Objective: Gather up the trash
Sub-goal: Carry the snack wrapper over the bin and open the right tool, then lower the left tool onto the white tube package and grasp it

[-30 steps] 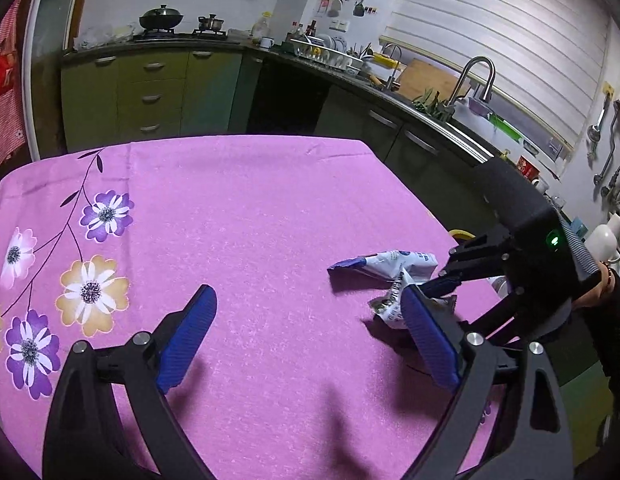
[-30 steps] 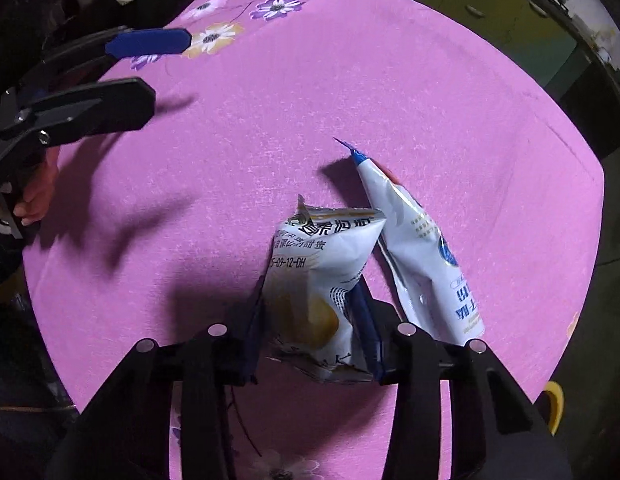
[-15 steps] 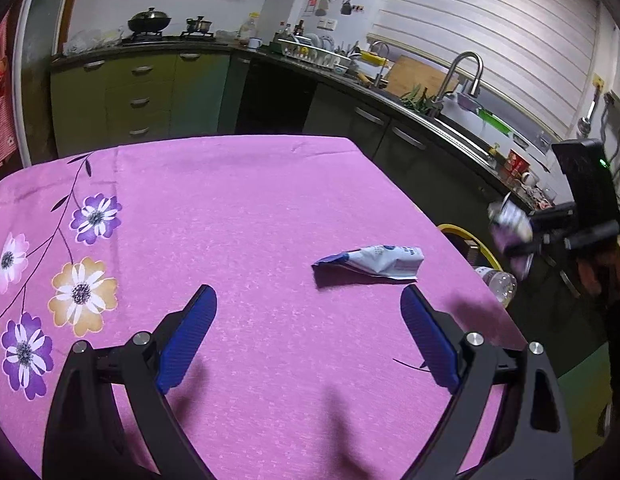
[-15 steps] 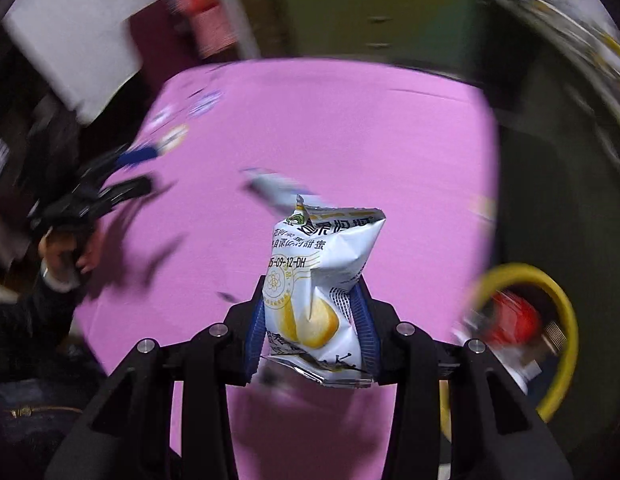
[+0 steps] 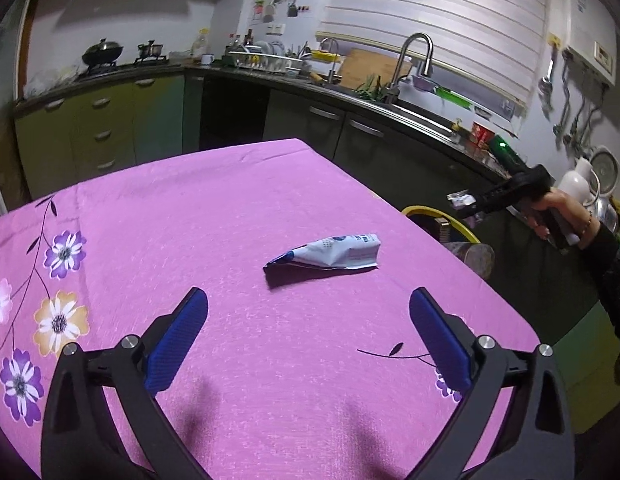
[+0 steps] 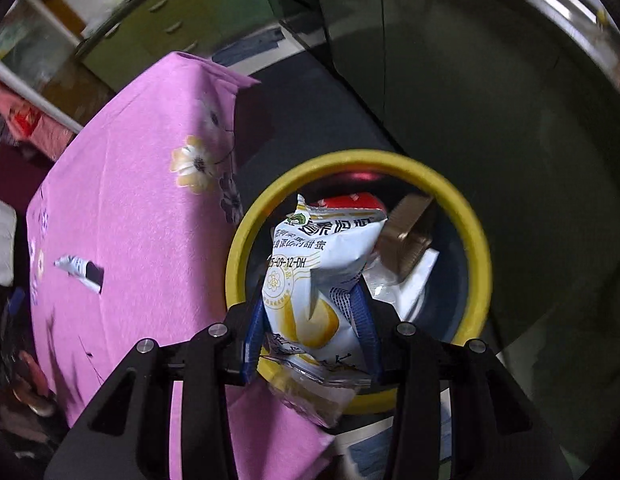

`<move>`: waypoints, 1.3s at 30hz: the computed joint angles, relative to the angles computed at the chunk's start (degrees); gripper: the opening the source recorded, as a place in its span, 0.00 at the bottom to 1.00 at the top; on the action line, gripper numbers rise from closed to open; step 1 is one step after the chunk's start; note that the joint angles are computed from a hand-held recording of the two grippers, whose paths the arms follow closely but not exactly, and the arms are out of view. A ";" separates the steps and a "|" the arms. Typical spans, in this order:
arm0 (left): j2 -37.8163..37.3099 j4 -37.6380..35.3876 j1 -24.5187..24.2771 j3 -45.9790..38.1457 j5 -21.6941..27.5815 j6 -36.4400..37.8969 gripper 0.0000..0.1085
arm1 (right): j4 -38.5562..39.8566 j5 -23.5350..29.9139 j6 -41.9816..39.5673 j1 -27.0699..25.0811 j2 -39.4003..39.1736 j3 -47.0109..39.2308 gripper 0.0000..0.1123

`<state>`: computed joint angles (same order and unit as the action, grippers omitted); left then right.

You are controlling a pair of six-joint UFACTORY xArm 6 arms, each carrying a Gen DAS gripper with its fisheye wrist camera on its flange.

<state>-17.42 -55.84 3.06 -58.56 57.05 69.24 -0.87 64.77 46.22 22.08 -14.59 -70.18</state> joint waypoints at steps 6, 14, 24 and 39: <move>1.20 2.09 -0.62 -0.75 0.53 -1.68 0.89 | 0.78 0.74 -0.39 1.83 4.79 -3.22 0.37; 0.28 2.15 -0.92 -0.03 1.85 0.41 0.89 | -2.48 3.64 3.22 1.13 7.32 -5.38 0.59; 1.35 7.63 -4.75 -4.01 9.48 7.72 0.89 | -7.94 1.06 7.80 5.71 -2.57 0.62 0.61; 28.58 34.00 -19.03 -34.66 15.30 14.51 0.89 | -9.41 -2.85 12.09 12.99 -8.71 6.88 0.64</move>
<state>11.17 -21.84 -15.98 -93.22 72.35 83.76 -10.27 61.92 58.31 35.07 -23.30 -63.30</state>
